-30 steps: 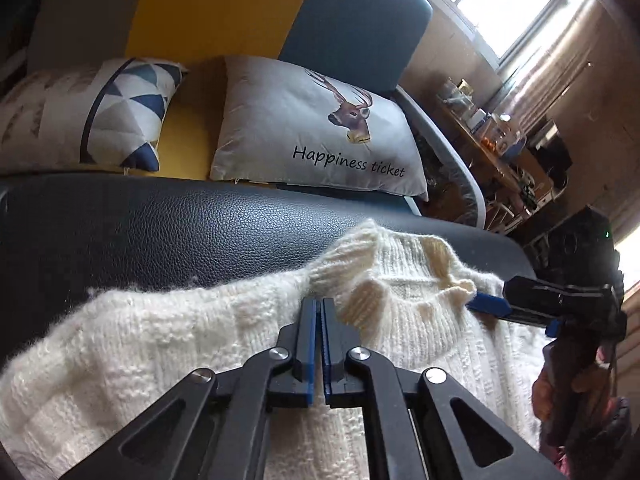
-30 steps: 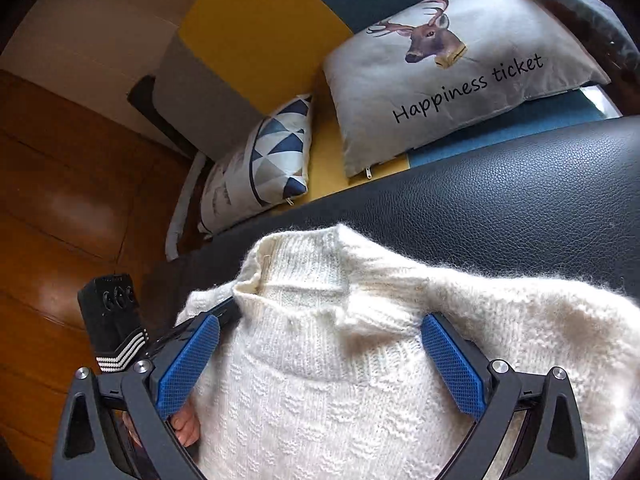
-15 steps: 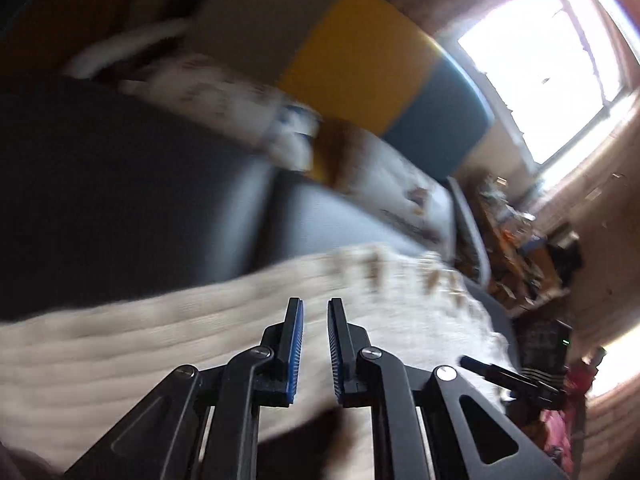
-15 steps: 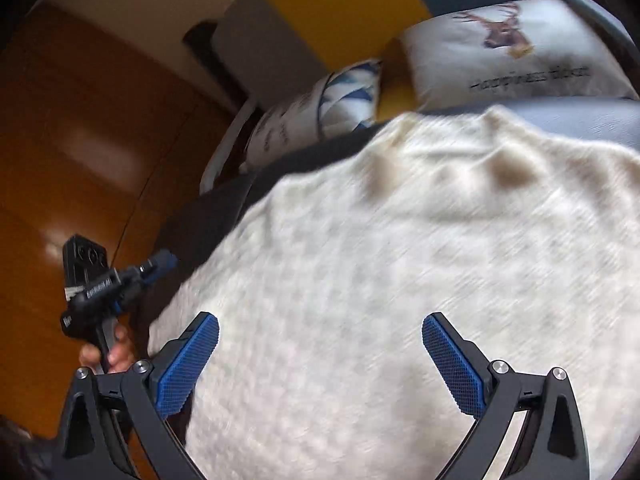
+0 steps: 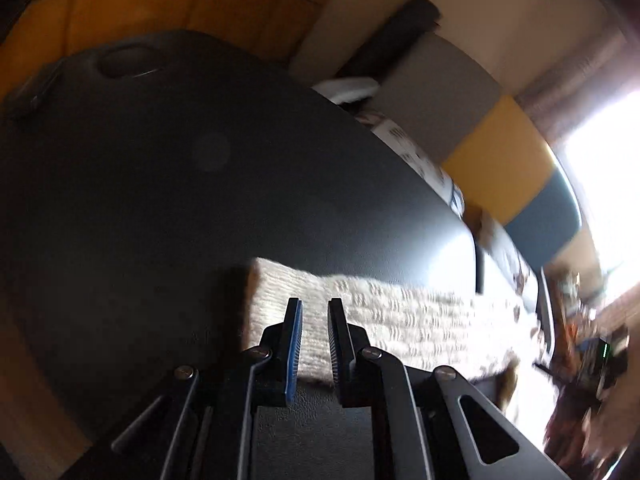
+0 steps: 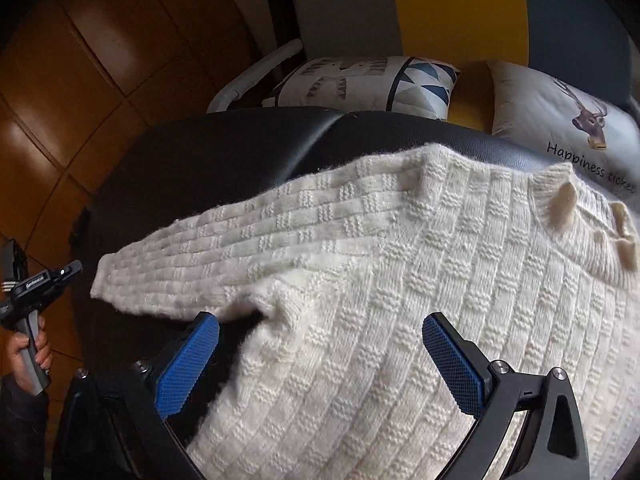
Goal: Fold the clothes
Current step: 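Fold the held sweater part across the body with the left gripper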
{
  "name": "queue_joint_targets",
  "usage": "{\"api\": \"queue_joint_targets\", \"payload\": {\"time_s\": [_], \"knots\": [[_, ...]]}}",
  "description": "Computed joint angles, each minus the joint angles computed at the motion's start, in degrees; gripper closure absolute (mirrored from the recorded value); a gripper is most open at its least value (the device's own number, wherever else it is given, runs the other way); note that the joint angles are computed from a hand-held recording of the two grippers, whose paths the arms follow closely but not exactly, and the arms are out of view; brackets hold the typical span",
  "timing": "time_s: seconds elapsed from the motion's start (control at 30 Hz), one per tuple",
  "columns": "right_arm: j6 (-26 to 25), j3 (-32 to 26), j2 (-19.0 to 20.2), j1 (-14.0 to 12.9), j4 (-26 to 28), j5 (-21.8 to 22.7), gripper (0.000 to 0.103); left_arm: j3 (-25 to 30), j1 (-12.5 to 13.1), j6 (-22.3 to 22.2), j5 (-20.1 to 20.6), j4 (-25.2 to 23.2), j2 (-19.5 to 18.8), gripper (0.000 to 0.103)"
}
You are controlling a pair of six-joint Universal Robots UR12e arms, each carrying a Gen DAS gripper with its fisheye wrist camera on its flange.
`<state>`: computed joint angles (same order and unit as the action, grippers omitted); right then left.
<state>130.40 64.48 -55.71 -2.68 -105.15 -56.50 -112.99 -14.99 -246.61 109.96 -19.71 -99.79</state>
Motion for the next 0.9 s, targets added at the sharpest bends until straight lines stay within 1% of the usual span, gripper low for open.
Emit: {"api": "queue_joint_targets", "payload": {"time_s": [0.07,0.1,0.17,0.23,0.27,0.33,0.4,0.43,0.53,0.6,0.7,0.77,0.83,0.87,0.9], "knots": [[2.5,-0.5,0.5,0.9,-3.6,-2.4,0.000,0.7,0.5,4.1,-3.1,1.7,-1.2,0.092],[3.7,-0.6,0.7,1.2,-5.4,-3.5,0.000,1.4,0.7,5.9,-4.4,1.5,-2.0,0.092],[5.6,-0.8,1.3,2.0,-9.4,-7.0,0.000,3.4,1.1,8.8,-6.8,-0.6,-3.9,0.092],[6.3,-1.3,2.0,2.8,-12.2,-11.3,0.000,5.3,1.2,10.8,-6.6,-3.3,-5.4,0.092],[6.4,-1.8,2.6,3.2,-12.7,-13.1,0.000,6.3,1.2,11.7,-6.5,-4.7,-6.2,0.092],[6.5,-2.9,3.8,3.9,-12.5,-16.3,0.000,6.9,1.8,12.1,-6.2,-5.4,-6.6,0.092],[6.4,-4.4,5.1,4.5,-11.3,-18.5,0.000,6.5,3.0,11.2,-7.1,-4.5,-6.5,0.092],[7.5,-5.2,5.7,4.3,-10.3,-17.2,0.000,6.4,3.5,10.9,-7.4,-4.2,-6.5,0.093],[9.1,-6.3,6.5,4.2,-10.0,-15.9,0.000,6.3,5.0,10.7,-8.1,-4.0,-6.6,0.093],[8.8,-5.2,6.1,4.2,-11.9,-15.6,0.000,7.4,5.0,11.9,-6.5,-5.9,-7.0,0.093],[8.8,-4.9,6.1,3.7,-12.4,-14.0,0.000,9.3,5.4,14.1,-4.5,-9.8,-7.7,0.093],[8.4,-4.9,6.0,3.4,-12.3,-12.9,0.000,11.2,5.5,14.3,-3.6,-13.4,-8.4,0.093],[7.2,-5.5,6.0,3.0,-10.4,-11.7,0.000,12.7,5.3,12.8,-3.5,-17.6,-7.9,0.094],[7.3,-5.0,5.5,2.6,-10.4,-10.4,0.000,12.8,5.3,12.4,-3.6,-18.0,-7.7,0.094],[7.4,-4.6,4.9,2.1,-10.4,-9.1,0.000,12.4,4.8,11.7,-3.3,-16.0,-7.0,0.094]]}}
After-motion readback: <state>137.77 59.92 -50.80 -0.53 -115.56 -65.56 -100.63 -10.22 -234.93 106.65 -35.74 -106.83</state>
